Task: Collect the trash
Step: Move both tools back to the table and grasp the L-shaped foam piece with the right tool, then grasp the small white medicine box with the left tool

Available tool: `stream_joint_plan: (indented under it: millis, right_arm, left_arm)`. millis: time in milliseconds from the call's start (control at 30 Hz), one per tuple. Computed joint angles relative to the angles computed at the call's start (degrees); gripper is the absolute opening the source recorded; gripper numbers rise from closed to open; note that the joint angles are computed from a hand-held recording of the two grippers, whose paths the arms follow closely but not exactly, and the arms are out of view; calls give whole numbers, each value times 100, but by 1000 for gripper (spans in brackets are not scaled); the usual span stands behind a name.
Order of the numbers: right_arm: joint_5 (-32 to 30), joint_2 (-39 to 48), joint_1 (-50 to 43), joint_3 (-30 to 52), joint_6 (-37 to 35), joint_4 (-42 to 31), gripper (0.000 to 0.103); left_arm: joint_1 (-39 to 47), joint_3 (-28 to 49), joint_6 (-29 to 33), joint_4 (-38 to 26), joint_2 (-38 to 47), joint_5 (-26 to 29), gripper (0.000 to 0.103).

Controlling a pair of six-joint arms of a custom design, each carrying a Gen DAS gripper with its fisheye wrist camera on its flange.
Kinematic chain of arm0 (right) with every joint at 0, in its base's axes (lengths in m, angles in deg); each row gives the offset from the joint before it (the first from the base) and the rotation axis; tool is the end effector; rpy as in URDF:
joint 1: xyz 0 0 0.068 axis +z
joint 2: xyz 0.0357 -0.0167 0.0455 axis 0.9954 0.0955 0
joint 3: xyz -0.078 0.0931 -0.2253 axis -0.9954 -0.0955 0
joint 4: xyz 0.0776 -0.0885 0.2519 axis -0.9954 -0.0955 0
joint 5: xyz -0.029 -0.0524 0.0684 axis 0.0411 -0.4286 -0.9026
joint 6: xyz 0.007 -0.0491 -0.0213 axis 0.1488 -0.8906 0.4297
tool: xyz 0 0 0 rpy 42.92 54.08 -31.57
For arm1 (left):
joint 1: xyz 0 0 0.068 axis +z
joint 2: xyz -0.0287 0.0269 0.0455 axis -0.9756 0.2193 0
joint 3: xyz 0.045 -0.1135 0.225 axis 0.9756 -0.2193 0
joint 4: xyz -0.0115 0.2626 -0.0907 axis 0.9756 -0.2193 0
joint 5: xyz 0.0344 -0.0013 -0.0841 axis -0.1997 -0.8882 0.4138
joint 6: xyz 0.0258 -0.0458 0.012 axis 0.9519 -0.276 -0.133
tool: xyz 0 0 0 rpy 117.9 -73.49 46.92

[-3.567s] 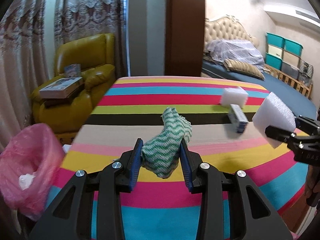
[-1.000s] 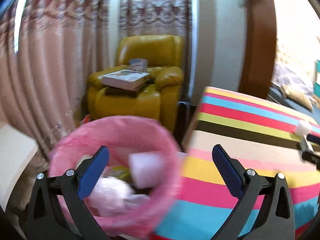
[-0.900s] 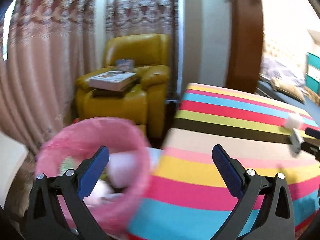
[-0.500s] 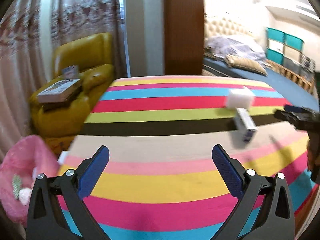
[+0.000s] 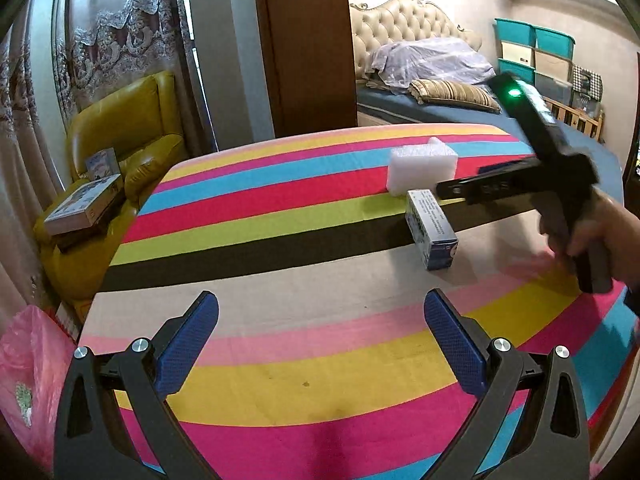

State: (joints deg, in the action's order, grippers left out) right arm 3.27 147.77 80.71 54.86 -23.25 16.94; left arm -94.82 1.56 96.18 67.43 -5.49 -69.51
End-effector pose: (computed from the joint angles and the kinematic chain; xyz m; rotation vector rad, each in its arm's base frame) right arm 0.3004 -0.0196 0.1647 0.1799 2.4451 0.0144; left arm 0.2308 -0.0804 0.1991 0.7612 2.1302 -0.2513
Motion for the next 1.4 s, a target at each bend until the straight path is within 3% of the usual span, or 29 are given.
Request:
stream_joint_plan:
  millis: [233,367,400,533,633,867,1067,1267,1333,1400]
  right_arm:
    - [-536,974,20,957,-287,4,92]
    - [-359,1007,168,949,-352,101,90]
    - [-229,837,234,755,-367,244,82]
    - [182,108,308,84,-361,553,74]
    - [489,-609,265,-454,-168,513,73]
    - [188,-2449,-578,-1577,263,13,73]
    - [224,-3919,-628,-2297,510,-657,73]
    - [241,-4534,-796,-2600,508,-994,73]
    - [175,-4541,-905,-2684,497,-960,74]
    - [-38,-4478,-1130,-2694,528,-936,74]
  left_arm:
    - [50,176,-14,-47,389,16,97]
    - [-38,247,-30,-111,470,-1,97]
    - [-88,256,-34,-110,485,-7,97]
    - [-335,342,-106,-76,637,-92,97]
    - [-634,484,-246,-57,879,-216,97]
    - [-1430,1113,-587,19,1680,-701,97]
    - [-1971,1852,-1039,60,2633,-1224,96]
    - [-2094,2174,-1228,-22,3043,-1332,88]
    - [-2109,2233,-1235,-80,3106,-1324,81]
    - [-2091,2306,-1283,-112,3182,-1294,81]
